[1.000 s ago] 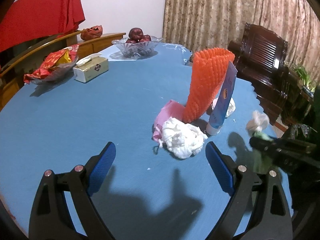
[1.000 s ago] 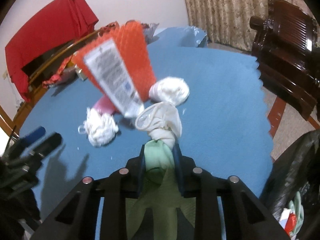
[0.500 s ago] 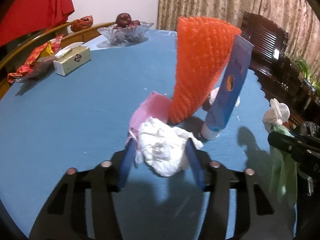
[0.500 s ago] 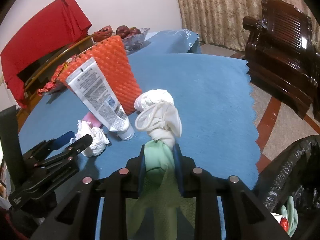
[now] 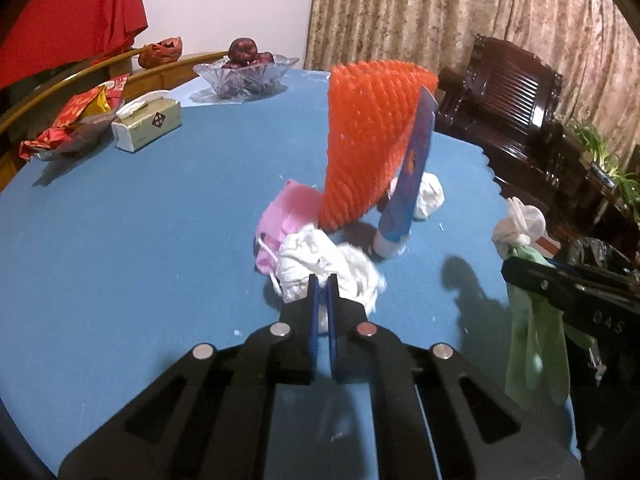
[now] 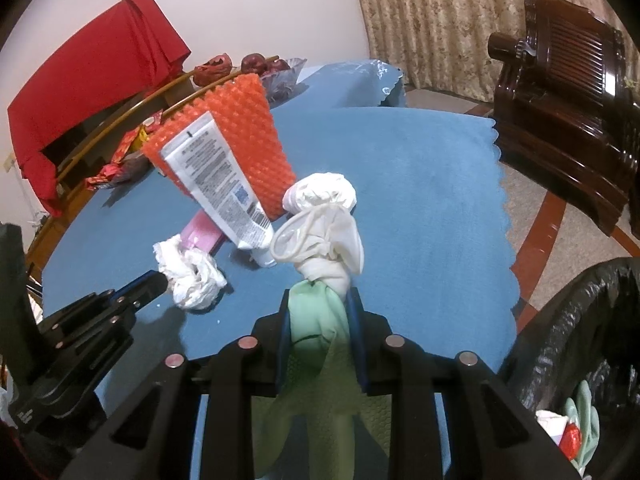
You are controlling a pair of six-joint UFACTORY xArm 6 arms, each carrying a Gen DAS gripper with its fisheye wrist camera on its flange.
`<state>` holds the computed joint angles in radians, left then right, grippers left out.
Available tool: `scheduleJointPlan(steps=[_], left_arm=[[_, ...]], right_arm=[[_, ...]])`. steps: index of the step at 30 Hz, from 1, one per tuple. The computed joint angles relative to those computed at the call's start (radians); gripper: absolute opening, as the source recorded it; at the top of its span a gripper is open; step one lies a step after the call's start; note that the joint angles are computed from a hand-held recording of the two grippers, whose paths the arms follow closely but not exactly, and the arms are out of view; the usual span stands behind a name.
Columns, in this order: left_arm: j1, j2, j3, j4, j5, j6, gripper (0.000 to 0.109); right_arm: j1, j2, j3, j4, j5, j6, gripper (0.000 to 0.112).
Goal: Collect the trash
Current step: 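Grasp the white crumpled cloth with the left gripper while the right holds the glove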
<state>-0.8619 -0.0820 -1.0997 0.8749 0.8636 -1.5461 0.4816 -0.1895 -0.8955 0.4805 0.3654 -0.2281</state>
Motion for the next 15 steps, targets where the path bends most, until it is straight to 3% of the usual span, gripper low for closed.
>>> scheduleJointPlan(steps=[2,3,4,5,6,12,13,14,15], left_arm=[[0.004,0.002,0.004,-0.006,-0.012,0.007,0.006],[0.010,0.009,0.000,-0.017,-0.018,0.016,0.013],[0.014,0.018,-0.007,-0.030,-0.017,0.024,0.022],[0.018,0.024,-0.014,-0.032,-0.014,0.022,0.044],[0.017,0.029,-0.020,-0.022,-0.004,0.010,0.054],[0.048,0.079,-0.058,-0.063,-0.020,0.055,0.056],[0.050,0.087,-0.064,-0.076,-0.016,0.065,0.053],[0.052,0.094,-0.068,-0.088,-0.018,0.072,0.040],[0.050,0.098,-0.069,-0.087,-0.012,0.066,0.038]], right_arm=[[0.004,-0.003,0.010,-0.009,-0.003,0.013,0.026],[0.003,-0.003,0.011,-0.007,-0.001,0.013,0.026],[0.003,-0.001,0.011,-0.009,0.000,0.016,0.026],[0.004,-0.002,0.013,-0.013,-0.001,0.021,0.026],[0.002,-0.001,0.012,-0.014,0.000,0.022,0.026],[-0.007,0.004,0.006,-0.020,0.001,0.029,0.026],[-0.006,0.004,0.007,-0.023,0.000,0.030,0.026],[-0.005,0.003,0.007,-0.025,0.000,0.030,0.026],[-0.004,0.002,0.008,-0.027,0.000,0.033,0.026]])
